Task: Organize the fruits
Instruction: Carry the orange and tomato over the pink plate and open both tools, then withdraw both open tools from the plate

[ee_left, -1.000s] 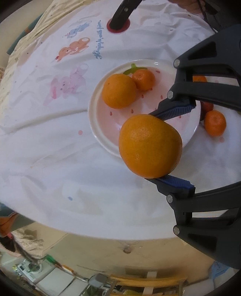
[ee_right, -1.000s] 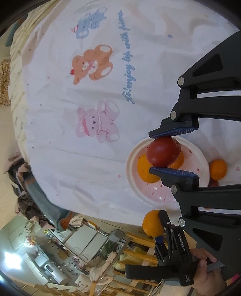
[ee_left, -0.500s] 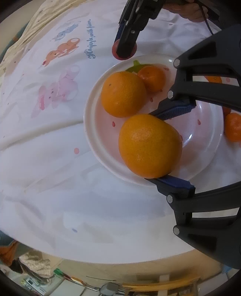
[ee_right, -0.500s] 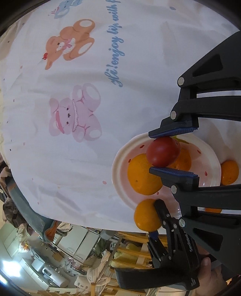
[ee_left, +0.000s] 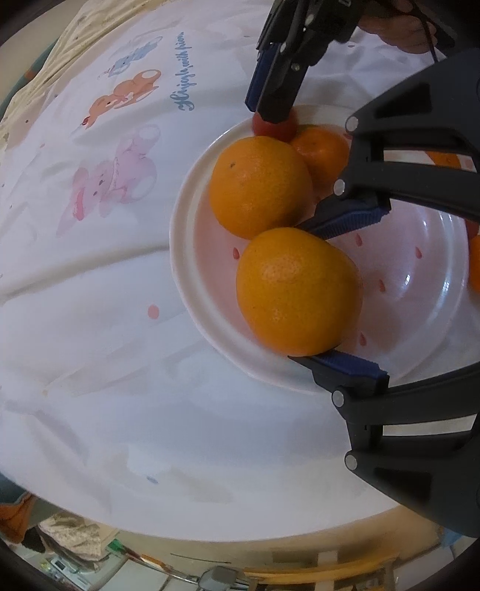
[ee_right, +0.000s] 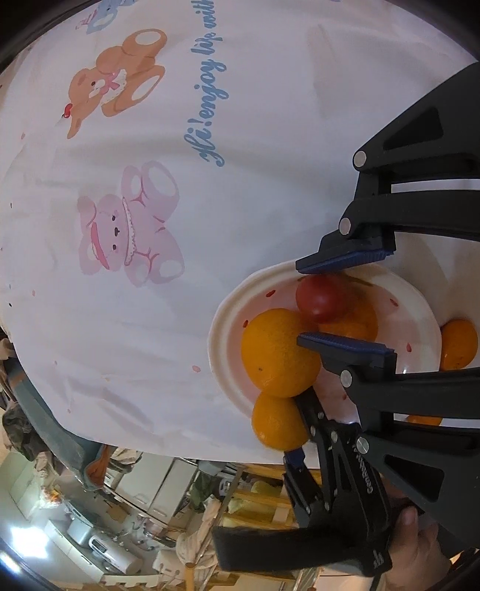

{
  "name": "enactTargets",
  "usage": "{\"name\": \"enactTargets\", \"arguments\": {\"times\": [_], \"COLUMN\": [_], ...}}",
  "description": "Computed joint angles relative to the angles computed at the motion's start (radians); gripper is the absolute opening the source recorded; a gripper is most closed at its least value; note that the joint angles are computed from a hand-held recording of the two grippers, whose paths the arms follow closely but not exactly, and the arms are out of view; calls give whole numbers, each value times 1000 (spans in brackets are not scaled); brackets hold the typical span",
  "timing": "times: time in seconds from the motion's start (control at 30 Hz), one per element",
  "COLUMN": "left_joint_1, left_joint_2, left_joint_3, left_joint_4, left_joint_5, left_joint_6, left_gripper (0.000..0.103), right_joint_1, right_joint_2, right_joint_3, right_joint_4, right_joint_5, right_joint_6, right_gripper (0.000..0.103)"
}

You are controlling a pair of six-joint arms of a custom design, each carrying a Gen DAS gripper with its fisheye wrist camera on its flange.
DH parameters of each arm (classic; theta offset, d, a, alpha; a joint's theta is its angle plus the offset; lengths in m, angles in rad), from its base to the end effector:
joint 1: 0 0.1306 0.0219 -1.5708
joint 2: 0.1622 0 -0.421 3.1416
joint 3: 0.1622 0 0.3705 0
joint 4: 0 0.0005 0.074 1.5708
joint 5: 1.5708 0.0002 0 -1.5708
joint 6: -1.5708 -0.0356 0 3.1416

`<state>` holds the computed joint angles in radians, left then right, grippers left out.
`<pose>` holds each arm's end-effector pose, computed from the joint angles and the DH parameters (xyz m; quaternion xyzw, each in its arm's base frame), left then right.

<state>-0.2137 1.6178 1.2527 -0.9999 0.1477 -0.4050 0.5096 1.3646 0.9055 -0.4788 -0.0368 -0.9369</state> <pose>0.4655 -0.1069 0.3032 0.3092 0.9426 -0.0633 0.1090 0.3489 0.1959 0.2985 0.1959 0.9298 0.2190 0.2217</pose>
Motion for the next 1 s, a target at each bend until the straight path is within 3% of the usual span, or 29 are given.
{"name": "enactTargets", "arguments": {"times": [0.1,0.23,0.3,0.77,1.0], "left_joint_1": [-6,-2,5,39,77], "left_joint_2": [4,-14,-13,-40,-104], "left_joint_3": [7,5,13,34,38], "left_joint_4": [-17,-1,-11,-72,-121], "left_joint_5": [-11,-16,1,74,159], "left_joint_6": [0,0,5,3,-37], "left_gripper": [58,75,77,79,79], "right_joint_1": [0,-5,-7,34,94], "right_joint_2": [-16,-35,-34,-81,-144], "right_joint_3": [-5,-11,-6,16,48], "right_joint_4": [4,14,4,-76,-165], "right_joint_5": [9,31,40,112,227], "right_joint_6": [0,-11,-7,-40,-62], "right_gripper": [38,58,58,75,84]}}
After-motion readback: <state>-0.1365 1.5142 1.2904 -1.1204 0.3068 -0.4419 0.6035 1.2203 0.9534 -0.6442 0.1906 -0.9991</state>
